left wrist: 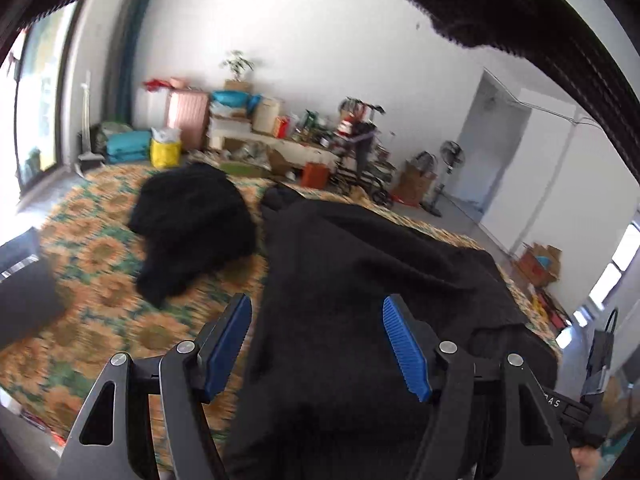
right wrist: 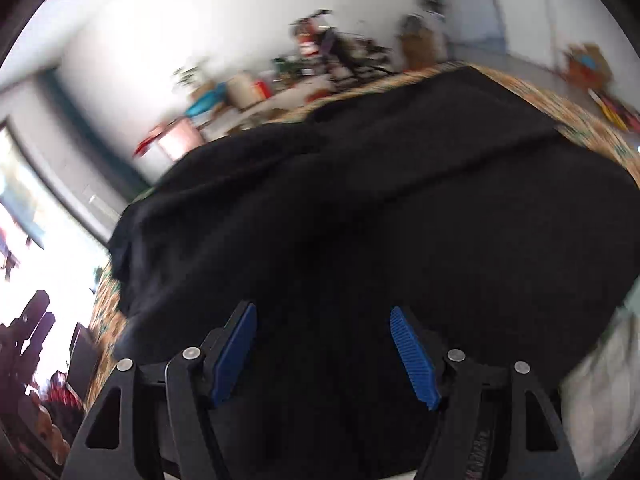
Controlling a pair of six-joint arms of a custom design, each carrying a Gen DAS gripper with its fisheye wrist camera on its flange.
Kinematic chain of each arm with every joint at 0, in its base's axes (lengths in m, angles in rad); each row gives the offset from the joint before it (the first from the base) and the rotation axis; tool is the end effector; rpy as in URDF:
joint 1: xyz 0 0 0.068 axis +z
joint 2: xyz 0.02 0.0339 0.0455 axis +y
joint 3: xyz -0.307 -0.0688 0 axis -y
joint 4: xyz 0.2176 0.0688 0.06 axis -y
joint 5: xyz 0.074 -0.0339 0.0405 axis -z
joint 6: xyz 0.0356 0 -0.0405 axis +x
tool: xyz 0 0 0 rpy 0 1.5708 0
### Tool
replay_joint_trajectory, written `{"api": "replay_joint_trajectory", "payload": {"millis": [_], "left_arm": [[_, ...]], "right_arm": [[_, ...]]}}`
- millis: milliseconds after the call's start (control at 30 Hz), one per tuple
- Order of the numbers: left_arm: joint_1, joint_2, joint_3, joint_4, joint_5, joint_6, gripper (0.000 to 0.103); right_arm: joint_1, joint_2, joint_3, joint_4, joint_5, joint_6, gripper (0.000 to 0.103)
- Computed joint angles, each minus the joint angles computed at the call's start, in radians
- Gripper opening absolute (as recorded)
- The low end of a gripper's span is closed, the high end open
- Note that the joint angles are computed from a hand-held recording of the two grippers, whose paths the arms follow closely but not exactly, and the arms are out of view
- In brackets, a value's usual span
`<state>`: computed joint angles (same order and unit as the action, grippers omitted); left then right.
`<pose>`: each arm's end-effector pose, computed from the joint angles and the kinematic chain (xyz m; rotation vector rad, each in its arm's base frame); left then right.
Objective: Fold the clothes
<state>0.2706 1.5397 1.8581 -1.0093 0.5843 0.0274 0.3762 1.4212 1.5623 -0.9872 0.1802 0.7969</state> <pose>0.2734 0.0555 0.4794 0.0413 2.1711 -0.4892 0.2381 0.0872 0.4255 0.5871 2.3525 0.3261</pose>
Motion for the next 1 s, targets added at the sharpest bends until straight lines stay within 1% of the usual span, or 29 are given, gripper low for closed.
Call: {"api": "replay_joint_trajectory", "payload": {"millis": [67,133,200,233,267,300,400,467,533,600,667,767,833,933,1000], "left_arm": [[-0.097,0.016,0.004,0.0,-0.035,-0.037,0.069],[-0.206,0.035,0.015,0.003,-0.084,-0.077,0.069],[-0.318,0.058,0.032,0.011,-0.146,-0.123,0.069],[-0.38,0.078,0.052,0.007,-0.194,-0.152,0.069],[-0.442,0.105,0.082,-0.004,-0.249,-0.182,0.069],[-0.493,0.134,0.115,-0.019,-0.28,-0.207,0.069],[-0.617,0.22,0.223,-0.06,-0.322,-0.266,0.069],[-0.711,0.271,0.287,-0.082,-0.393,-0.28,0.069],[-0.781,0.319,0.347,-0.108,-0.448,-0.271,0.069],[-0.846,0.361,0.393,-0.126,-0.509,-0.258,0.069],[-0.898,0.406,0.454,-0.155,-0.573,-0.247,0.069],[-0.943,0.444,0.499,-0.177,-0.617,-0.236,0.069],[-0.958,0.449,0.501,-0.182,-0.624,-0.231,0.069],[-0.963,0.483,0.544,-0.211,-0.603,-0.238,0.069],[-0.966,0.547,0.665,-0.281,-0.565,-0.261,0.069]], "right_arm": [[-0.132,-0.102,-0.11,0.008,-0.06,0.013,0.073],[-0.296,-0.203,-0.229,0.039,-0.15,0.01,0.073],[-0.515,-0.279,-0.321,0.053,-0.278,-0.032,0.073],[-0.633,-0.301,-0.355,0.054,-0.35,-0.064,0.074],[-0.726,-0.312,-0.383,0.057,-0.411,-0.09,0.074],[-0.803,-0.319,-0.408,0.061,-0.465,-0.112,0.074],[-1.054,-0.308,-0.458,0.051,-0.653,-0.24,0.074],[-1.162,-0.286,-0.464,0.039,-0.723,-0.322,0.074],[-1.264,-0.264,-0.474,0.048,-0.788,-0.394,0.075],[-1.347,-0.245,-0.491,0.082,-0.851,-0.447,0.076],[-1.412,-0.237,-0.53,0.152,-0.913,-0.493,0.078],[-1.454,-0.216,-0.594,0.235,-0.945,-0.533,0.08],[-1.472,-0.187,-0.635,0.267,-0.982,-0.544,0.082],[-1.481,-0.132,-0.681,0.351,-1.08,-0.504,0.082],[-1.49,-0.104,-0.698,0.433,-1.127,-0.478,0.082]]}}
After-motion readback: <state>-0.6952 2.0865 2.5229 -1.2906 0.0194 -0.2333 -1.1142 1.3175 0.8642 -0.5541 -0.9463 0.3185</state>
